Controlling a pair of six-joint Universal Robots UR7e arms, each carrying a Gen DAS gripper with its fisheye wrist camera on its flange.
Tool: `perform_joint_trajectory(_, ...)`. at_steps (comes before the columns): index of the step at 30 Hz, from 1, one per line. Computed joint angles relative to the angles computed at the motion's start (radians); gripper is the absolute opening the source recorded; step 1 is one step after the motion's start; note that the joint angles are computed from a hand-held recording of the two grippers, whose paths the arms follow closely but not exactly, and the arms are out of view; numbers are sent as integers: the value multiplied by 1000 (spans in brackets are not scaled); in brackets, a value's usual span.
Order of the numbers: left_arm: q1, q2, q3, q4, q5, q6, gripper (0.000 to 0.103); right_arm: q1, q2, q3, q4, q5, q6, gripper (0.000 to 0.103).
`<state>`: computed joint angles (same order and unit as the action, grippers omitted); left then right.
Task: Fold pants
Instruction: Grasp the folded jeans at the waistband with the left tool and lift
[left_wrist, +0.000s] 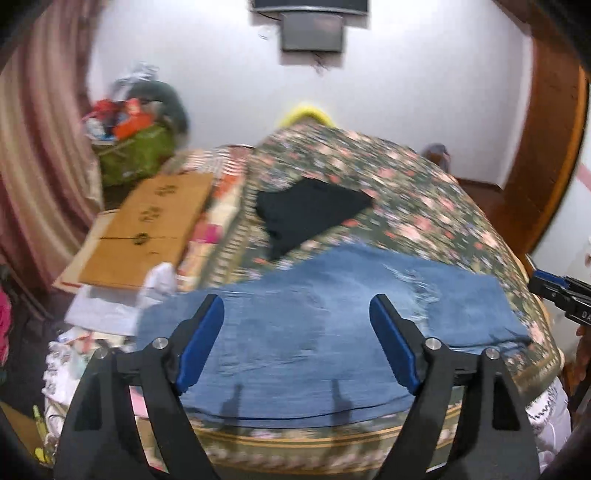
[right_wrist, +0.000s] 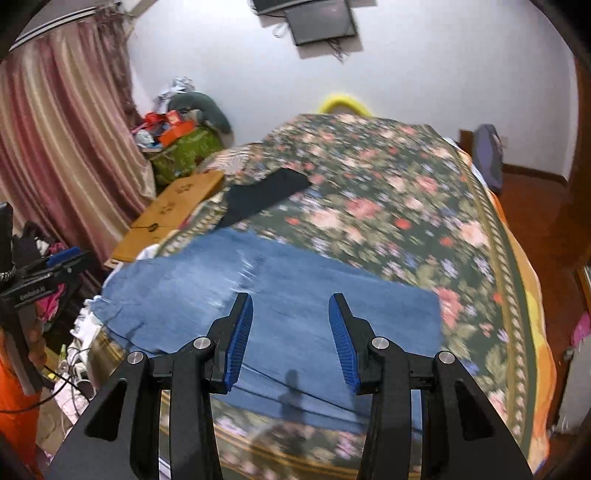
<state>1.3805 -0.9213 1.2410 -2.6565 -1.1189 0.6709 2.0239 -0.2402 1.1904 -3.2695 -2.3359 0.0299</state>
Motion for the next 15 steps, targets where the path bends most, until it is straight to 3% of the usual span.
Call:
perform_joint_trajectory(5,46,12,-90,13,53,13,82,7,83,-154,87,47,-46,39)
perform_joint_trajectory(9,94,28,-166,112,74,-34,82,5,149,-272,173,67,-60,42)
perform_joint_trajectory(15,172,54,-261,350,15,-199,82,-6,248,-446,319,78,-45,45)
